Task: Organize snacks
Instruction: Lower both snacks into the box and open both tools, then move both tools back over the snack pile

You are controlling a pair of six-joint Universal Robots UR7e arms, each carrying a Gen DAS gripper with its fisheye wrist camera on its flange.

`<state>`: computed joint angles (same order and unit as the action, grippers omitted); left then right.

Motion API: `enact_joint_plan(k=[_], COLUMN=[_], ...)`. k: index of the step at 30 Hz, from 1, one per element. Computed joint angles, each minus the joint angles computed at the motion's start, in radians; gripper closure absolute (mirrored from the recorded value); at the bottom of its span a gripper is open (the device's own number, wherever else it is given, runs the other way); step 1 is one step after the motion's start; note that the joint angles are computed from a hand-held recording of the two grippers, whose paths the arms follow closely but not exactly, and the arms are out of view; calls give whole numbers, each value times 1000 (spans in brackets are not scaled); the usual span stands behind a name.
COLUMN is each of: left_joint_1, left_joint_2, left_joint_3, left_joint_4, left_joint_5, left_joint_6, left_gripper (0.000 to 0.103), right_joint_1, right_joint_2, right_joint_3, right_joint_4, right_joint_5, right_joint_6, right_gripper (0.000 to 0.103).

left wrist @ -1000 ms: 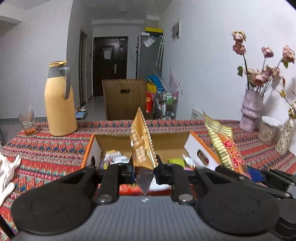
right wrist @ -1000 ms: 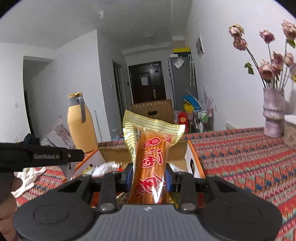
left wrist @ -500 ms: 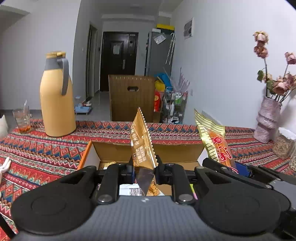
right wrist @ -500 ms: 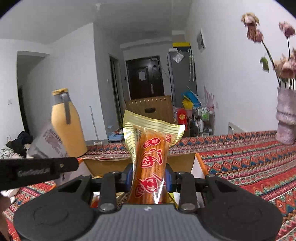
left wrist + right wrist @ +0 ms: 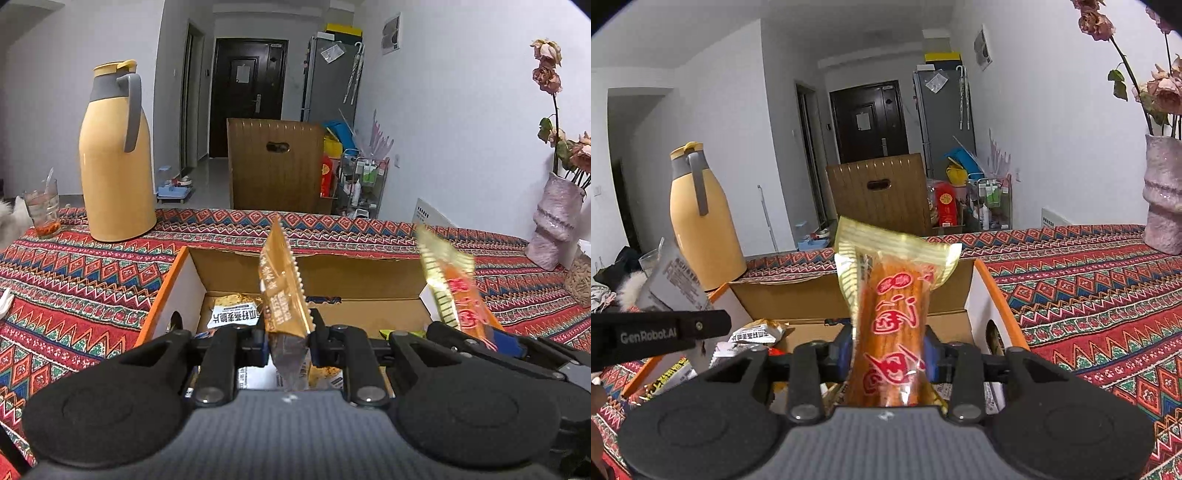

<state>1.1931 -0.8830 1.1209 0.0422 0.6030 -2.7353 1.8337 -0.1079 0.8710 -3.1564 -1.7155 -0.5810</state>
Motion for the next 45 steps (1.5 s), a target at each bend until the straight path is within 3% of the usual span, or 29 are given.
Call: enact_joint_plan(k=[2,4,6,10,26,32,45], left_joint_1=[0,-2,-6,-13,-51,-70,-100], left_joint_2=[-12,-22,-38,-67,-117,-139,-257], left_joint_3=[20,32,66,120,208,225,389], left_joint_4=[-26,-43,-110,-202,-330,-313,-376], left_joint_5=[6,5,-7,-12,-49,-72,-123], left_joint_6=[13,14,52,103,191,179,213], left_gripper=[77,54,24,0,0,0,0], right_joint_1=[-1,-3,-4,-8,-1,10,8], right_joint_2=[-11,-22,-30,-50,-87,-106,-210], right_joint_3=[18,38,54,89,156,185,393], right_joint_4=[-13,-36,-71,-115,-166,-188,-276], right_joint_5=[-3,-2,0,7,24,12,-8], right_joint_6=[6,15,28,54,36,14,-28], right_gripper=[49,35,15,0,0,0,0])
